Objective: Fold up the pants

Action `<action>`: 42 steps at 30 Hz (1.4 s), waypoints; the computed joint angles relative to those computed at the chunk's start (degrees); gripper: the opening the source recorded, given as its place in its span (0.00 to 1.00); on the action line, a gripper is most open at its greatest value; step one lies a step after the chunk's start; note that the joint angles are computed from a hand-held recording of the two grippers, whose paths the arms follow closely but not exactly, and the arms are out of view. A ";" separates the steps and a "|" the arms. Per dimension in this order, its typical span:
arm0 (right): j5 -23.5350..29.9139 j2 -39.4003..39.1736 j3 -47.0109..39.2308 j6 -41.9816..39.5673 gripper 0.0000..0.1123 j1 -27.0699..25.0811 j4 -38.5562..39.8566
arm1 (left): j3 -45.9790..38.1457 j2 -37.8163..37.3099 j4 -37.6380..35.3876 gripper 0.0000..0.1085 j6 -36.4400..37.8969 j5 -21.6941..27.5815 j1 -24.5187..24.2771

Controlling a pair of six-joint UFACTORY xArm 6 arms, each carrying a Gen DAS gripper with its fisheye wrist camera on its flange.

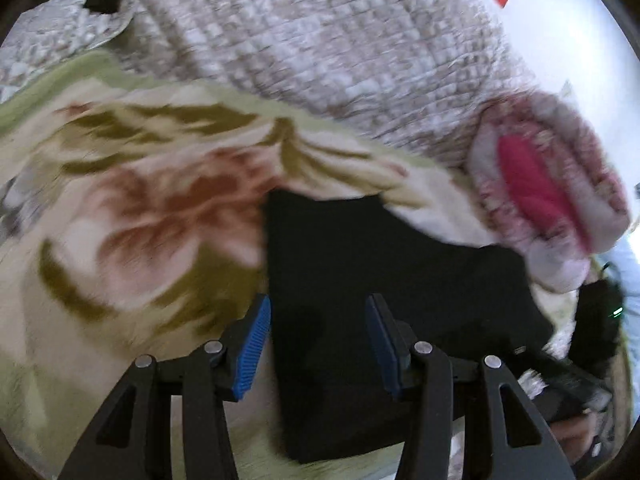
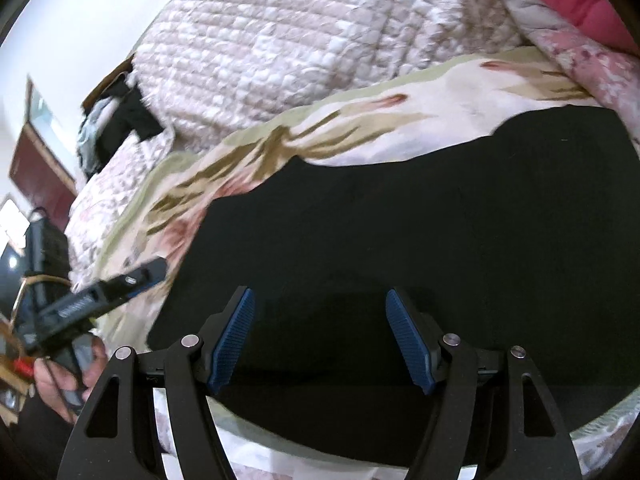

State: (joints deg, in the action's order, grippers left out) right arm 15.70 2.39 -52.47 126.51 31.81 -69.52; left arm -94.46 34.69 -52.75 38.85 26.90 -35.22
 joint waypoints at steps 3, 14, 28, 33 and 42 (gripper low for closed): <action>-1.50 3.12 -2.60 -5.94 0.61 -0.66 3.16 | 0.90 -0.01 2.67 0.48 -1.00 -1.71 -0.52; -4.90 3.28 -2.86 7.84 0.03 -3.01 -5.68 | 2.30 -0.43 3.23 0.48 -0.21 -2.84 -1.48; 5.44 -0.47 0.63 -2.43 0.04 1.11 5.67 | 6.04 -2.96 1.39 0.48 4.84 -6.44 -3.34; 17.78 -2.83 -0.98 -6.09 0.05 5.64 3.82 | 8.78 -5.00 -0.94 0.48 9.38 -11.25 -5.20; 14.75 4.00 -5.84 -22.41 0.10 5.38 13.59 | 10.59 -4.48 5.51 0.48 6.59 -13.39 -7.11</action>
